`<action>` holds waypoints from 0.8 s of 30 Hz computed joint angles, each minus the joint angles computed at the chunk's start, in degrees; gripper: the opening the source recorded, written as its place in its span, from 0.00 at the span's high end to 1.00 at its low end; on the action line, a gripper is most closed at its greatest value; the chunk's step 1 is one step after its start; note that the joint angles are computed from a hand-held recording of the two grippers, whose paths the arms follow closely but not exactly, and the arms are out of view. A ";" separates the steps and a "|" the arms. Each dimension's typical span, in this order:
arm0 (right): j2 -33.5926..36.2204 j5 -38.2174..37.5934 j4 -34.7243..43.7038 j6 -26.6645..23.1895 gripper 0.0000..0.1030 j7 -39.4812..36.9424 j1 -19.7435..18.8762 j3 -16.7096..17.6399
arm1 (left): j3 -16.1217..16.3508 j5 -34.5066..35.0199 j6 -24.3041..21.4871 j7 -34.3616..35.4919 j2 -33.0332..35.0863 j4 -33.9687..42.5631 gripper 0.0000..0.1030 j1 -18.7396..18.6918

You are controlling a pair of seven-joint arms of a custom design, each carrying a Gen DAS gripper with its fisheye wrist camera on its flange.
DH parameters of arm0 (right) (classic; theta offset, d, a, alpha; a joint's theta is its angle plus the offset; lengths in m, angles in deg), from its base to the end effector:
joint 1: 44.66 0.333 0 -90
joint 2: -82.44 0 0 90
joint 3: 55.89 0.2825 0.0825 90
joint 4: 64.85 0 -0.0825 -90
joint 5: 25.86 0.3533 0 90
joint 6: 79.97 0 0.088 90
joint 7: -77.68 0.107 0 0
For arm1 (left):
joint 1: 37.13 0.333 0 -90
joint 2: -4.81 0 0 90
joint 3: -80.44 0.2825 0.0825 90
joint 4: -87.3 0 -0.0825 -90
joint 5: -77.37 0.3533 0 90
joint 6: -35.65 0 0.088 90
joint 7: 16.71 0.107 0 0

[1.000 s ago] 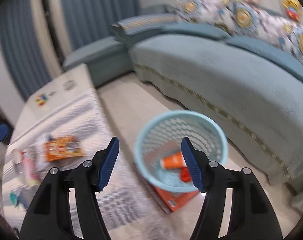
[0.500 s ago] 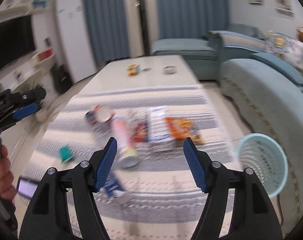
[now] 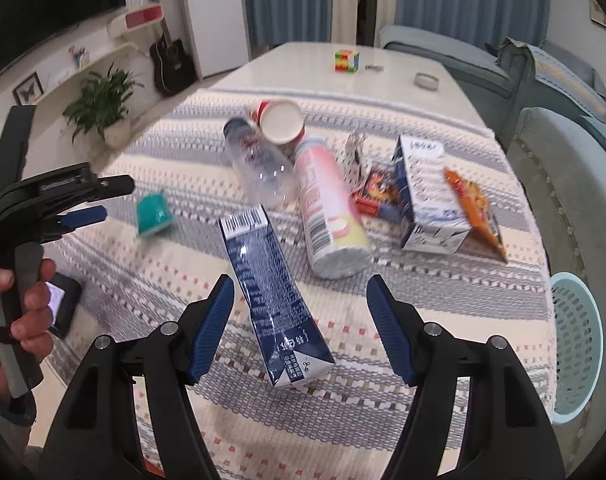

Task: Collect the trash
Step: 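Move the left tool to the teal packet while the right tool reaches the blue carton, then grasp the teal packet with the left tool while the right tool grasps the blue milk carton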

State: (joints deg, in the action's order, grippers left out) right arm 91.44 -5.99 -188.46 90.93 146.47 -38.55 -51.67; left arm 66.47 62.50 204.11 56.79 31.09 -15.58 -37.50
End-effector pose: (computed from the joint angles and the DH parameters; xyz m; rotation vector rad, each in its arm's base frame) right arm 0.5692 0.0784 0.3881 -1.9816 1.5846 -0.5201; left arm 0.6470 -0.1277 0.3677 -2.3018 1.6323 -1.0447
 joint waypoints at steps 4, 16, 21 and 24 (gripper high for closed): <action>2.40 -0.88 2.38 -1.80 0.37 -0.47 -0.23 0.08 | 3.35 3.57 -2.68 -3.34 2.70 3.13 0.28 -3.03; 7.54 -7.07 7.71 -5.91 0.37 3.63 0.67 -0.76 | 15.19 28.12 -11.76 -20.34 5.31 9.55 0.46 -14.56; 7.96 -4.75 8.35 -7.18 0.46 1.65 -0.93 0.86 | 14.18 33.04 -12.67 -21.79 4.98 9.53 0.67 -14.02; 7.62 -4.83 7.93 -7.52 0.60 1.65 -0.50 0.63 | 12.93 32.83 -10.77 -21.82 4.97 9.08 0.68 -12.78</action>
State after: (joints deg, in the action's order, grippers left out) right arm 99.06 -10.81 -180.54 83.41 148.13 -39.05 -51.03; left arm 79.41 95.32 193.33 34.97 36.06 -6.50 -50.29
